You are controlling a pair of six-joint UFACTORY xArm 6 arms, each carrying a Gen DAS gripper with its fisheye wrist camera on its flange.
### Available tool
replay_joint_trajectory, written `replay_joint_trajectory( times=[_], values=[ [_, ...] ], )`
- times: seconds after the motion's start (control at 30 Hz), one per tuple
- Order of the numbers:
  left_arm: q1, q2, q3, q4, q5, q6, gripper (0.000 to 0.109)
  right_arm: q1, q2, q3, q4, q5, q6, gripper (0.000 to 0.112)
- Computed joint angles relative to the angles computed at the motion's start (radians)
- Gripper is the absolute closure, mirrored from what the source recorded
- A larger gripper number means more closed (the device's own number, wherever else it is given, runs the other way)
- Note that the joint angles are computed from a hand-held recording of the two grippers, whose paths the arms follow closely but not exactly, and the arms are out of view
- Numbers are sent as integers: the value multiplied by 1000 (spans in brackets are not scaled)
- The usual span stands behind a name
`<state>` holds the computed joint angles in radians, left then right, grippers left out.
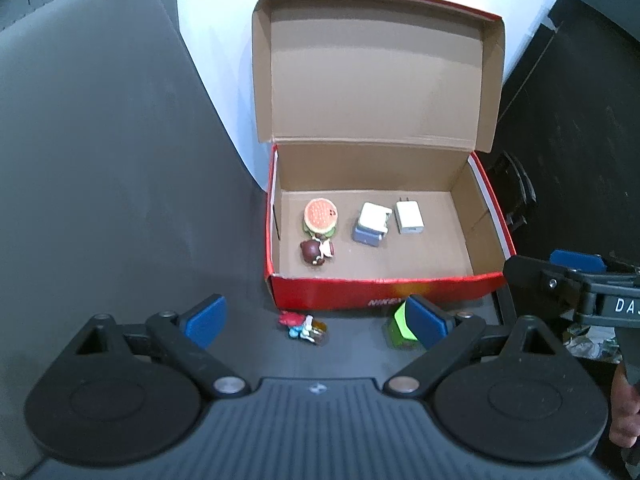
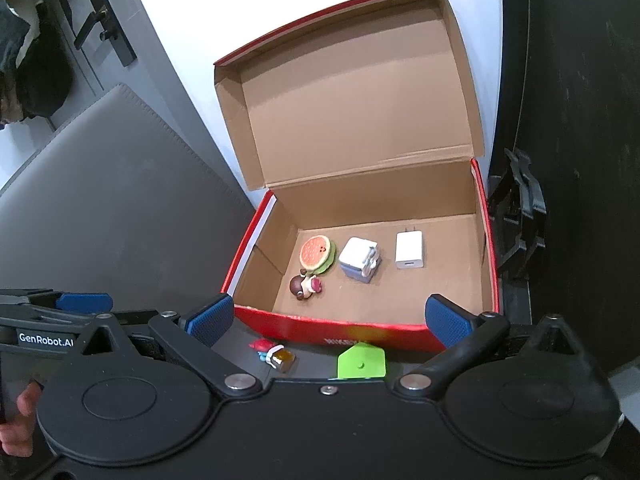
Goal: Organize objects
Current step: 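Move right tool to green hexagonal box while left tool approaches red figure with jar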
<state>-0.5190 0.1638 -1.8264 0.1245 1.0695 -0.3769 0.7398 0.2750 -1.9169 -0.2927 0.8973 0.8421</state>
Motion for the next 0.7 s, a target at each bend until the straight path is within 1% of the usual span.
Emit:
replay_joint_trajectory(
  times=[0.27, 0.3, 0.33, 0.7],
  values=[
    [3, -51, 72, -20, -7, 16, 13, 23, -37, 62, -20, -14, 55, 9],
    [4, -49, 61, -25, 19, 19, 13, 25, -41, 69, -23, -15, 62, 9],
    [6, -55, 69, -35, 16, 24, 13, 28, -45, 74, -27, -15, 69, 9],
    [9, -83, 107, -52, 29, 26, 13, 51, -72, 115, -50, 16, 123, 9]
  ],
)
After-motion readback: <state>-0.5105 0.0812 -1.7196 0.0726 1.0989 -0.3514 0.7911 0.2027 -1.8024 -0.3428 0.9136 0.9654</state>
